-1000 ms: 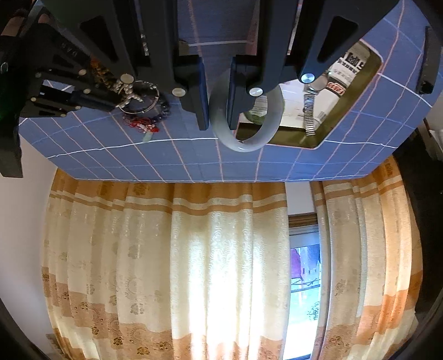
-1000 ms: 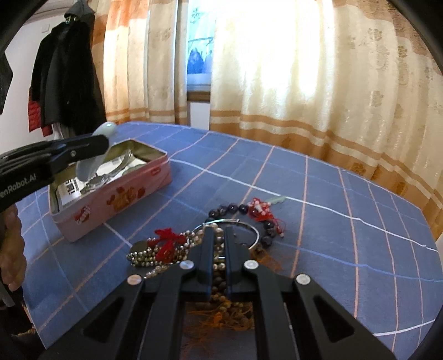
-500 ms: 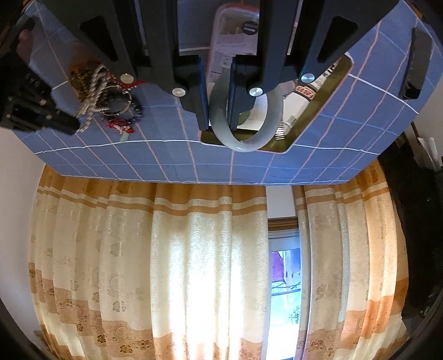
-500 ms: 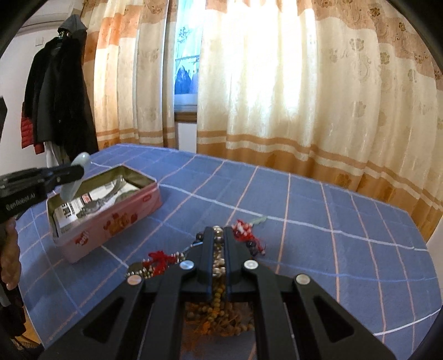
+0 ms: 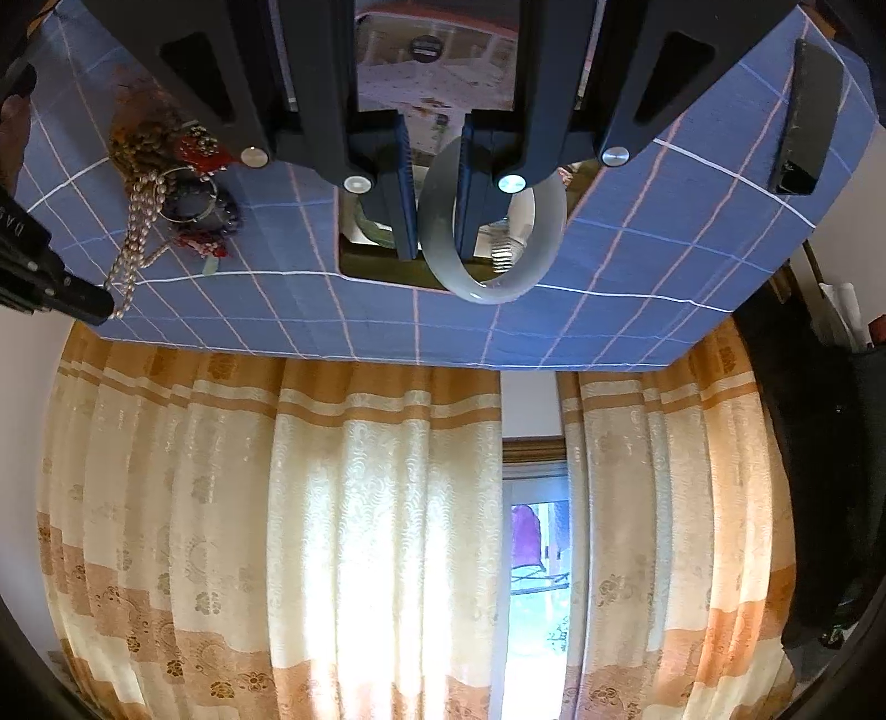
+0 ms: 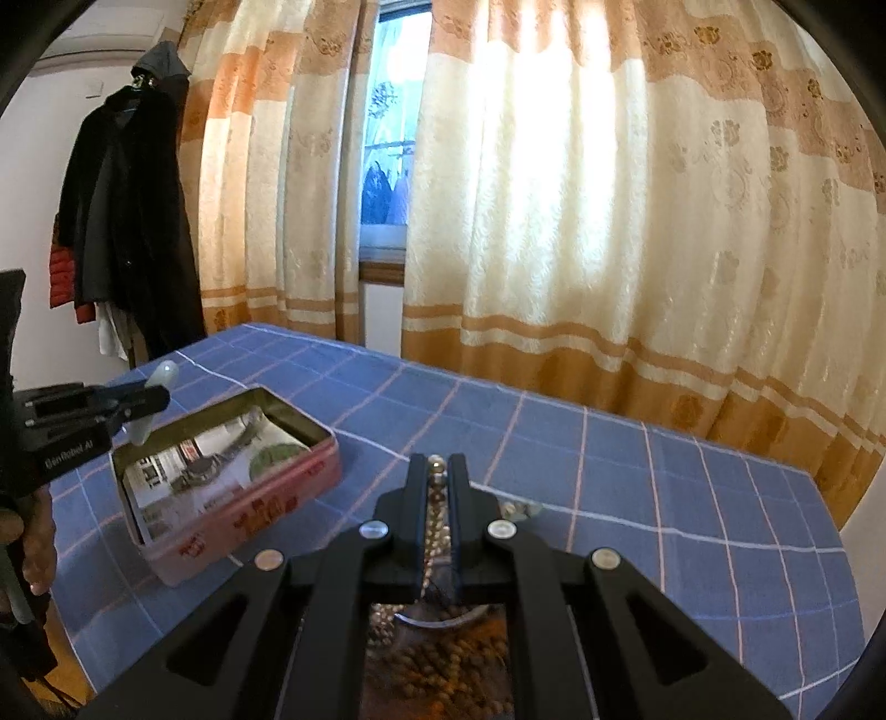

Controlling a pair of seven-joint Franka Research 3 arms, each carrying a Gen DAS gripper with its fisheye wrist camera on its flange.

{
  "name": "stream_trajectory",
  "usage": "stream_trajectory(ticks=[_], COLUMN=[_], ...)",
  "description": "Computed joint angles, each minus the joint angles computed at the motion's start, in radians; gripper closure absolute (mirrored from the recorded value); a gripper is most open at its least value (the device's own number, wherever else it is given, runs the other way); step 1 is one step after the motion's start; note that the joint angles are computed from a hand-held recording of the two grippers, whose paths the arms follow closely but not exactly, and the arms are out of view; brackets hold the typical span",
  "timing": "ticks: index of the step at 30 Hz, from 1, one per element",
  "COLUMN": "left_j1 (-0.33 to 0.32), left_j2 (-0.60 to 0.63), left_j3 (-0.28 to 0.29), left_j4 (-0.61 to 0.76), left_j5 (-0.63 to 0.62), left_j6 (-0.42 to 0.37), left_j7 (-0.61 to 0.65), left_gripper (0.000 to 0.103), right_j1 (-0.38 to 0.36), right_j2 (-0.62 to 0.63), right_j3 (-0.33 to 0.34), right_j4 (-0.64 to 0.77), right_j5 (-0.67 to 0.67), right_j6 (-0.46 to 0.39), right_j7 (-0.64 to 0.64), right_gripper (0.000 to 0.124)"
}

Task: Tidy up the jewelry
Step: 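Carry the pale bangle with the left tool over the tin while the right tool carries the pearls there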

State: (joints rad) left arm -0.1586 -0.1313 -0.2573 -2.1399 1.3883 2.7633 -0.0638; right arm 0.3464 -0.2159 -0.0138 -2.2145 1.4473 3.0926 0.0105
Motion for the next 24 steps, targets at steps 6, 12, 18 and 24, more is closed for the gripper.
stream_trajectory(ticks=[6,12,18,24], left_j1=[0.018,0.040,0.055,0.067], left_j2=[-0.027,-0.036,-0.034,-0.025], left_j3=[0.009,0.014,0.020,0.027], left_j4=[-0.020,-0.030,-0.039,-0.045], left_j5=[0.005,0.004,-0.015,-0.044], left_j6=[0.000,0.009,0.028,0.050], left_j7=[-0.001,0.007,0.022,0.044], left_gripper=[0.090,0.090,0.090,0.090], right_j1=[0.017,0.035,0.059,0.074], right_j2=[0.014,0.038,0.056,0.080], right_j3=[0.016,0.038,0.053,0.074], right_j4=[0.041,0.079,0.102,0.121], right_j5=[-0.004,-0.039,-0.047,-0.077], right_j6=[-0.009,-0.021,-0.033,-0.039], right_j7=[0.000,0.032,0.033,0.055], right_gripper=[0.115,0.115,0.115,0.115])
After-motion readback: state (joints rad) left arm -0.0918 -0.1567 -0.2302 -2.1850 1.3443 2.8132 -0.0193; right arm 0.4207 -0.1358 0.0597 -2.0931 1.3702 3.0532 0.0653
